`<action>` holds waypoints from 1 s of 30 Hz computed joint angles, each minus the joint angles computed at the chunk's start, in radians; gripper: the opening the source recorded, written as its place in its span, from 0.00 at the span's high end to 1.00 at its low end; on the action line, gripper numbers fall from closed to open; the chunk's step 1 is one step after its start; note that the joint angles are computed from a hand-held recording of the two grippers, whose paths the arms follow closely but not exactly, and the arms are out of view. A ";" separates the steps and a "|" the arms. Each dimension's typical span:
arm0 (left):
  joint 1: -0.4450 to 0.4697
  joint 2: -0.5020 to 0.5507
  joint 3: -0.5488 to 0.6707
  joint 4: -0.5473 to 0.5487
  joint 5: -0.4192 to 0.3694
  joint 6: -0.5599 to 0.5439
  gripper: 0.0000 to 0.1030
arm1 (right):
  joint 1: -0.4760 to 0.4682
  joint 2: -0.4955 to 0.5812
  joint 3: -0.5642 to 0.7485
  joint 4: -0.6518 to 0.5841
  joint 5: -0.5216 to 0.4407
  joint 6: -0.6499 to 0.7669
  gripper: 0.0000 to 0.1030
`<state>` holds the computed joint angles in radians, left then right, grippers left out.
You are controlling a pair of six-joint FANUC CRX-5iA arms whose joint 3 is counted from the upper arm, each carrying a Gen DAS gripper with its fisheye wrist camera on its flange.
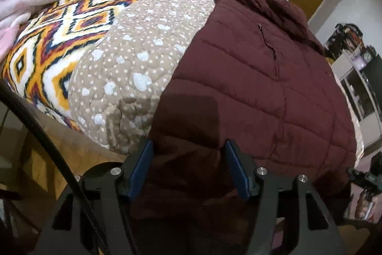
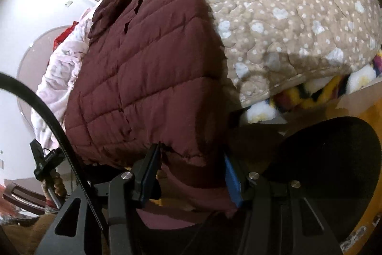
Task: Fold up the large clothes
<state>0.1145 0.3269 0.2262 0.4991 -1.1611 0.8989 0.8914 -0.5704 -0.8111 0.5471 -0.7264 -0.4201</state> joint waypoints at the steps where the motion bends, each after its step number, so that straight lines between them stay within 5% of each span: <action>1: -0.001 -0.004 -0.003 -0.006 0.001 -0.006 0.41 | 0.002 0.013 0.015 -0.004 -0.010 0.010 0.46; 12: 0.023 -0.002 -0.033 0.050 -0.022 -0.024 0.47 | 0.018 0.063 0.060 -0.031 -0.046 0.060 0.46; 16: 0.032 0.013 -0.038 0.093 -0.050 -0.035 0.36 | 0.031 0.062 0.053 -0.021 -0.066 0.043 0.46; 26: 0.090 0.012 -0.055 0.178 -0.021 0.001 0.35 | 0.027 0.070 0.061 -0.030 -0.096 0.030 0.44; 30: 0.081 0.067 0.011 0.182 -0.069 -0.004 0.35 | 0.018 0.065 0.052 -0.039 -0.087 0.027 0.43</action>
